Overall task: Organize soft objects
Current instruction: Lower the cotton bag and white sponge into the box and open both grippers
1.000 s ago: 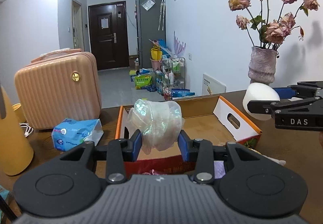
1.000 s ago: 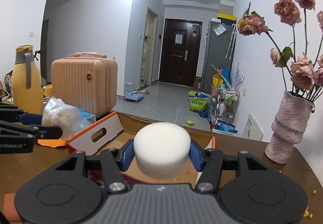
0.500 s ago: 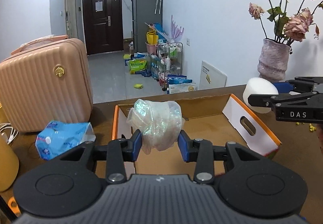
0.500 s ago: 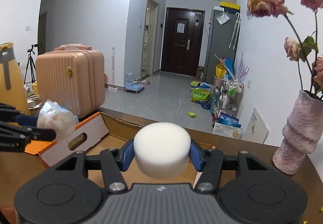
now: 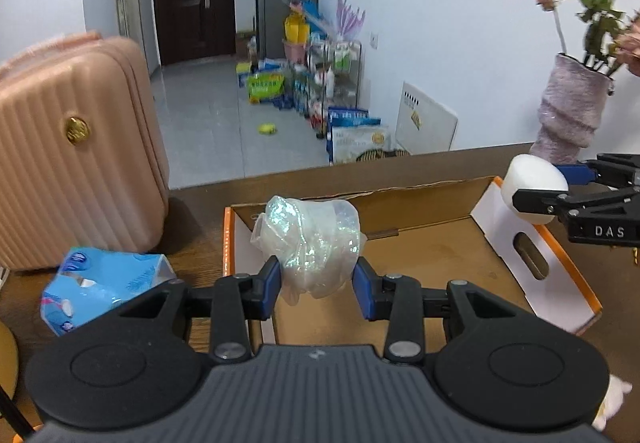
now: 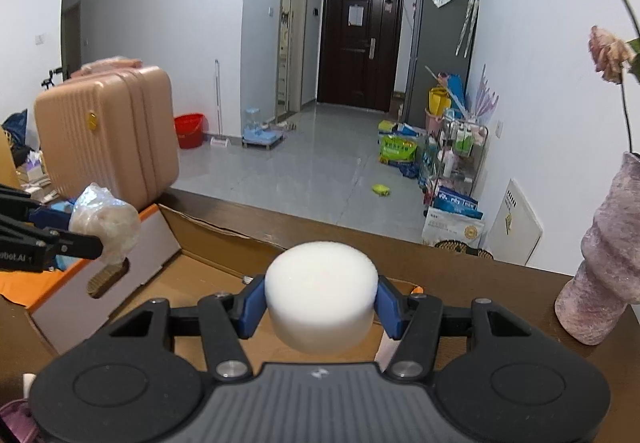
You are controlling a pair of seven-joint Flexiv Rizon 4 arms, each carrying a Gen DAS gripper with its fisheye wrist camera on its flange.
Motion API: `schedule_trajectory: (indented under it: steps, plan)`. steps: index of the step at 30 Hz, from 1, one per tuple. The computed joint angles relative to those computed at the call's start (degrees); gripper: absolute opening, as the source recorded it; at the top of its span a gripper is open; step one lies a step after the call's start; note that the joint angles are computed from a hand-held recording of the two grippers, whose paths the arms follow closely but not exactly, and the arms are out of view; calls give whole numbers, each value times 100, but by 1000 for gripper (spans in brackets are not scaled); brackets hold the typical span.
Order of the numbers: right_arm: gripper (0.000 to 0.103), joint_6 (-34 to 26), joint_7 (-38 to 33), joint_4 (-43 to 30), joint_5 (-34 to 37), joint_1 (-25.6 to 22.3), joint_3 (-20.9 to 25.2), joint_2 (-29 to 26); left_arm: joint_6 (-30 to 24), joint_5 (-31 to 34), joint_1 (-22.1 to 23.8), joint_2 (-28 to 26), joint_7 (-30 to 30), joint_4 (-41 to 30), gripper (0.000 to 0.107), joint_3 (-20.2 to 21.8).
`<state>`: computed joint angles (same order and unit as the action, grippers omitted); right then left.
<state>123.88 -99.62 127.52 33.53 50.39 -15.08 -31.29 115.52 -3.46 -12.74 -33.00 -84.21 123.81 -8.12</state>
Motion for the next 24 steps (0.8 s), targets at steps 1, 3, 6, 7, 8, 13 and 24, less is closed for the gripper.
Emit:
schedule_trajectory:
  steps: [1, 3, 6, 7, 8, 13, 24]
  plan:
    - [56, -120, 15, -66, -52, -52, -7, -14, -141, -10, 59, -40, 15, -108, 39, -42]
    - [56, -372, 107, -185, -213, -151, -41, -47, -369, -16, 138, -126, 74, -305, 39, -91]
    - [56, -771, 334, -326, -583, -310, -130, -127, -788, -86, 289, -271, 113, -634, 39, -220]
    - [56, -925, 430, -396, -693, -341, -185, -174, -912, -145, 295, -331, 118, -750, 39, -217]
    - [56, -1076, 533, -472, -790, -353, -248, -209, -1041, -209, 261, -382, 136, -863, 39, -172]
    - [56, -1628, 1033, -755, -1267, -484, -414, -437, -1597, -507, -146, -661, 212, -1380, 39, 255]
    - [57, -2564, 1956, -1150, -2295, -233, -982, -1035, -2221, -528, -820, -1122, 231, -2007, 42, 1017]
